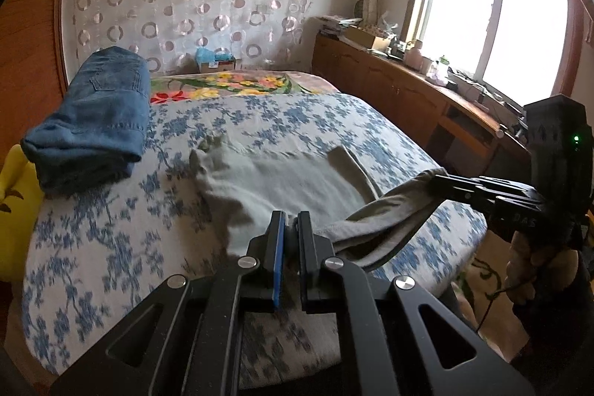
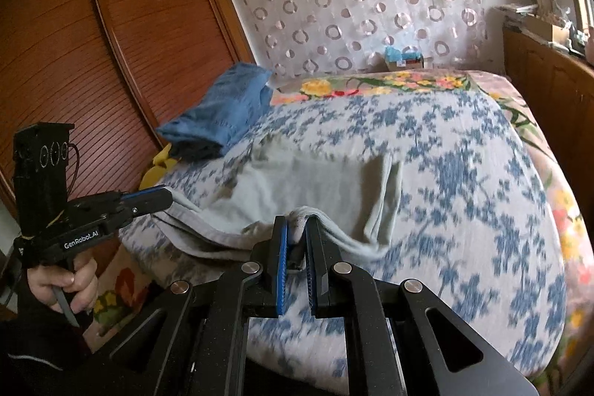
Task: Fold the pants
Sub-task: 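Lower the hem onto the shorts and open both tools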
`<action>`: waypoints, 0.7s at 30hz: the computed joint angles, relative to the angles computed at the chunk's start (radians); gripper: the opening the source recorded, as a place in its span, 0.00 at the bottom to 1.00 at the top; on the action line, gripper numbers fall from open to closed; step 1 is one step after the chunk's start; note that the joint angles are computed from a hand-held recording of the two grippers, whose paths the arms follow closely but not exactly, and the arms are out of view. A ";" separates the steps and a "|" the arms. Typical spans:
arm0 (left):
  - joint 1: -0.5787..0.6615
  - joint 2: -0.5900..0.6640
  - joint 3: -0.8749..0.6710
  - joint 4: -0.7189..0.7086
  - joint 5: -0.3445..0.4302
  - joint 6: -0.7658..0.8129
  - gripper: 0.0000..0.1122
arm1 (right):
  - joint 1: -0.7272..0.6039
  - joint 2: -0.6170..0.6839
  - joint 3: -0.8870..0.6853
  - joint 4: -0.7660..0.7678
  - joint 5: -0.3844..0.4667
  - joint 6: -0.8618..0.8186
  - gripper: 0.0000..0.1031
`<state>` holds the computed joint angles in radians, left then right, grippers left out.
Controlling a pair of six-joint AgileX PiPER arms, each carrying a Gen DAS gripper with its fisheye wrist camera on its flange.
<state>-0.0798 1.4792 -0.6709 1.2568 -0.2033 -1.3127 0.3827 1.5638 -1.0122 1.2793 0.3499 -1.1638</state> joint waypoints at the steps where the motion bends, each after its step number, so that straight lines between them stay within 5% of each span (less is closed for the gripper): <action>1: 0.004 0.010 -0.009 0.001 -0.003 0.001 0.07 | 0.004 0.012 -0.016 -0.016 -0.011 0.014 0.08; 9: 0.001 0.103 -0.088 -0.094 0.019 0.105 0.07 | 0.026 0.117 -0.137 -0.168 -0.034 0.151 0.08; 21: -0.025 0.169 -0.261 -0.047 0.099 0.071 0.07 | 0.038 0.271 -0.413 -0.577 -0.010 0.570 0.08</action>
<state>-0.1049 1.6482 -0.9318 1.2103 -0.1047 -1.2412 0.4208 1.8350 -1.4255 0.7028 0.3402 -0.5939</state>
